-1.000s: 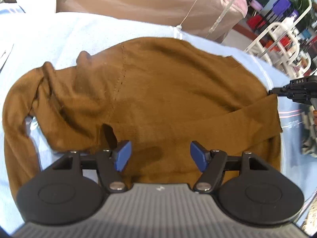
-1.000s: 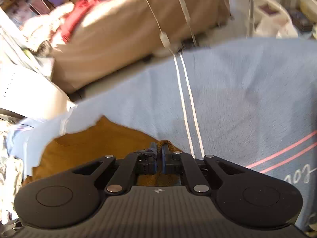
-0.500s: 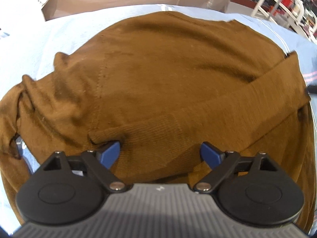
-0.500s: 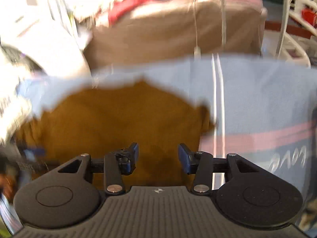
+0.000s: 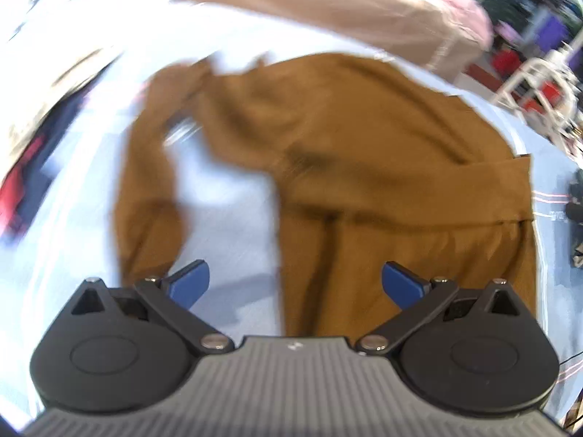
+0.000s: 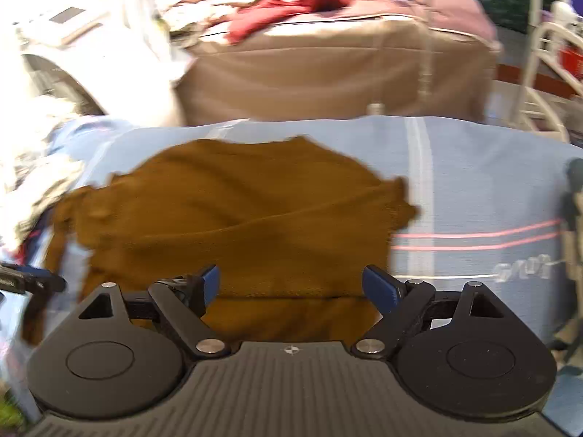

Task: Fold small clothes
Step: 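Fold the side edge over the sweater body with the right tool, release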

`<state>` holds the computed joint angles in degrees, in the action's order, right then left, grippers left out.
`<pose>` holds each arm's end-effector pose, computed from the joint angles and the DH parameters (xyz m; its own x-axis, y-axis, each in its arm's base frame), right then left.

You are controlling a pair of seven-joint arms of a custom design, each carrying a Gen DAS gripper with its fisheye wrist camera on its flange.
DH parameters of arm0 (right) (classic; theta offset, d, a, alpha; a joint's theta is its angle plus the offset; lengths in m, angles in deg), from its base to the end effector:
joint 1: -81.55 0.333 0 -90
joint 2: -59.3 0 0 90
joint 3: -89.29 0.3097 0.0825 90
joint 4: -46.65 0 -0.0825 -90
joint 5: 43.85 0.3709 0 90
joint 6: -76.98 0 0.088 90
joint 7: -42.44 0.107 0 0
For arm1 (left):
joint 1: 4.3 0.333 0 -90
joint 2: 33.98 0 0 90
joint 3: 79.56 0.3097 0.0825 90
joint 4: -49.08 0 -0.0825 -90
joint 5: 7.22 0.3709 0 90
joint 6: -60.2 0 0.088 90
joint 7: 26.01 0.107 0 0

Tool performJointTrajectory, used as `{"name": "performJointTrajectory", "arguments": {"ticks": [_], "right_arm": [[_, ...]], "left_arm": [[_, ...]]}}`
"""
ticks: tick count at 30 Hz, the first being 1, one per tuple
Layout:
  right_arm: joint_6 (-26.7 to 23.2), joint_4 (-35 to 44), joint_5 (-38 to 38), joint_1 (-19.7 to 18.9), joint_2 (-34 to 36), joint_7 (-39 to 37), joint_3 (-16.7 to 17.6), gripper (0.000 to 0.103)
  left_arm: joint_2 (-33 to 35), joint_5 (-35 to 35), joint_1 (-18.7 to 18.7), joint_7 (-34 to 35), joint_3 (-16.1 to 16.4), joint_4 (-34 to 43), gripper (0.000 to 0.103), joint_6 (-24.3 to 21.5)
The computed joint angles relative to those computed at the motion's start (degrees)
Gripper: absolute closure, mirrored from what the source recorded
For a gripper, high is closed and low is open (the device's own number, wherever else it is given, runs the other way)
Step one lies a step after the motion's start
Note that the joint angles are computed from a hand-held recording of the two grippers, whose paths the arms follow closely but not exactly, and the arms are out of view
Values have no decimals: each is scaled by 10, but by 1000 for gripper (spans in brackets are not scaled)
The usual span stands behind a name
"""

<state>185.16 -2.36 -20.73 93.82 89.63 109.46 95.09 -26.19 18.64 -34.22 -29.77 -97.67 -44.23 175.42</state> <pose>0.6683 0.2207 0.6655 0.6552 -0.7224 -0.2211 -0.6815 -0.4389 -0.5856 0.4387 -0.4319 0.5645 0.5599 -0.7926 0.2413 -0.6994 -0.6083 -0.3753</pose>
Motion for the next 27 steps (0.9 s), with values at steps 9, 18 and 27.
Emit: {"name": "performJointTrajectory", "arguments": {"ticks": [9,18,27], "right_arm": [[-120,-27,77,53,-19,-75,59,0],[-147,-148,110,158,-76,-256,94,8],[47,-323,-13,250,-143,-425,88,32]], "left_arm": [[-112,-48,-38,-192,-54,-102,0,-121],[-171,-97,-58,-316,-88,-165,0,-155],[-211,-125,-67,-389,-101,-217,0,-135]]}}
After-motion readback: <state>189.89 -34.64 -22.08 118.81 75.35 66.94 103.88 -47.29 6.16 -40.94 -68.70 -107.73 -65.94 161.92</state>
